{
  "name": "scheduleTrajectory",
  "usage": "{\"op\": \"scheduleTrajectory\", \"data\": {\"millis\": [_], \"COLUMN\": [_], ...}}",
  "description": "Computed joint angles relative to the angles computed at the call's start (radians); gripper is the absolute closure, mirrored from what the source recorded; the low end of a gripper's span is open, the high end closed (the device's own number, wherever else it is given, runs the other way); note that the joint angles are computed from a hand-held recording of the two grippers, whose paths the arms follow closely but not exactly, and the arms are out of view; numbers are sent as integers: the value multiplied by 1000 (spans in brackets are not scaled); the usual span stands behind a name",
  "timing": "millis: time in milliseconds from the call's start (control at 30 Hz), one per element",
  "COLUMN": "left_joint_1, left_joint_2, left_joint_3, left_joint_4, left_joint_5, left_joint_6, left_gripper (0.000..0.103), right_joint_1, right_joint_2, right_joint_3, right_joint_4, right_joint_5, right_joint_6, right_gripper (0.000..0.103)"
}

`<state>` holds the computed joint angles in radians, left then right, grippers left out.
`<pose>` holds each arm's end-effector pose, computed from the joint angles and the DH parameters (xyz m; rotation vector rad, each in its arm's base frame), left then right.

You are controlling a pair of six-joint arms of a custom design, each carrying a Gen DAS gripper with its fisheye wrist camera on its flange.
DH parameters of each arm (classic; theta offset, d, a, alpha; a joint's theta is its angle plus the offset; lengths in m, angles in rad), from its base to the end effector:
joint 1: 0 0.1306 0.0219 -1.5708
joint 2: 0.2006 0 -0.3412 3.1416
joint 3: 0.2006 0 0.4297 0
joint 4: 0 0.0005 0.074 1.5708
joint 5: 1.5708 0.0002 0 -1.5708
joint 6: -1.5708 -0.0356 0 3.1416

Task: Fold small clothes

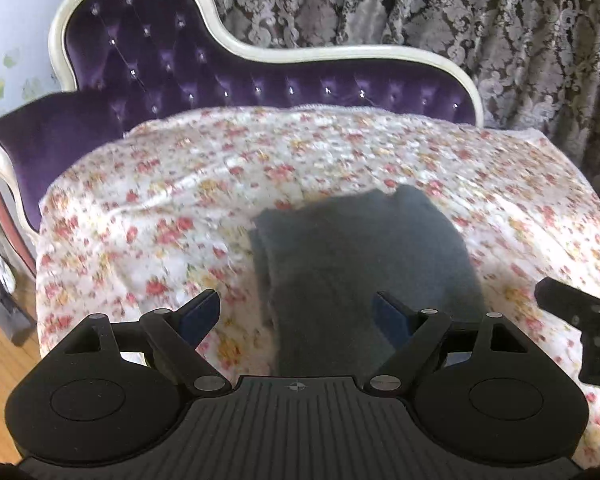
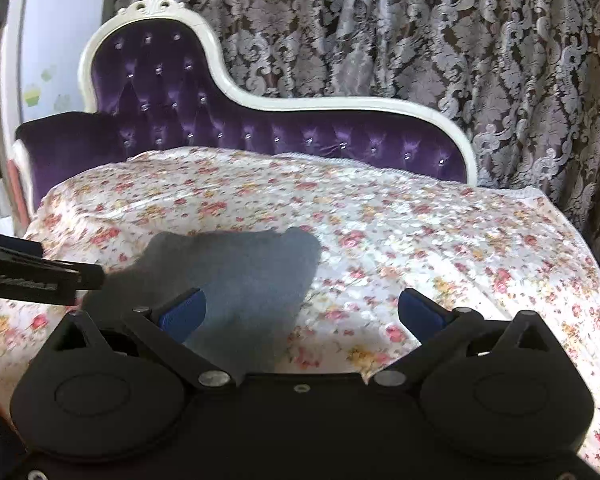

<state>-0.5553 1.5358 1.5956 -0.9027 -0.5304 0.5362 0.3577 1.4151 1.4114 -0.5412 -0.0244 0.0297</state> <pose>0.4992 -0.2891 0.4145 -0.2122 2.2618 0.0778 0.5249 0.1966 0.4129 -0.4230 2.0808 0.2208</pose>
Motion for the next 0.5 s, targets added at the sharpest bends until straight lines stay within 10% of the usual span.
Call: {"op": "scheduleTrajectory", "data": {"millis": [500], "left_joint_1": [-41], "left_joint_2": [-34], "left_joint_3": [-35], "left_joint_4": [-54], "left_joint_5": [3], "left_joint_6": [100], "left_gripper": [20], "right_joint_1": [-23], "right_joint_2": [-40], "right_joint_3": [-19], "right_joint_4": [-145], "right_joint_5": [-179], "right_joint_6": [-181], "right_gripper": [1]}}
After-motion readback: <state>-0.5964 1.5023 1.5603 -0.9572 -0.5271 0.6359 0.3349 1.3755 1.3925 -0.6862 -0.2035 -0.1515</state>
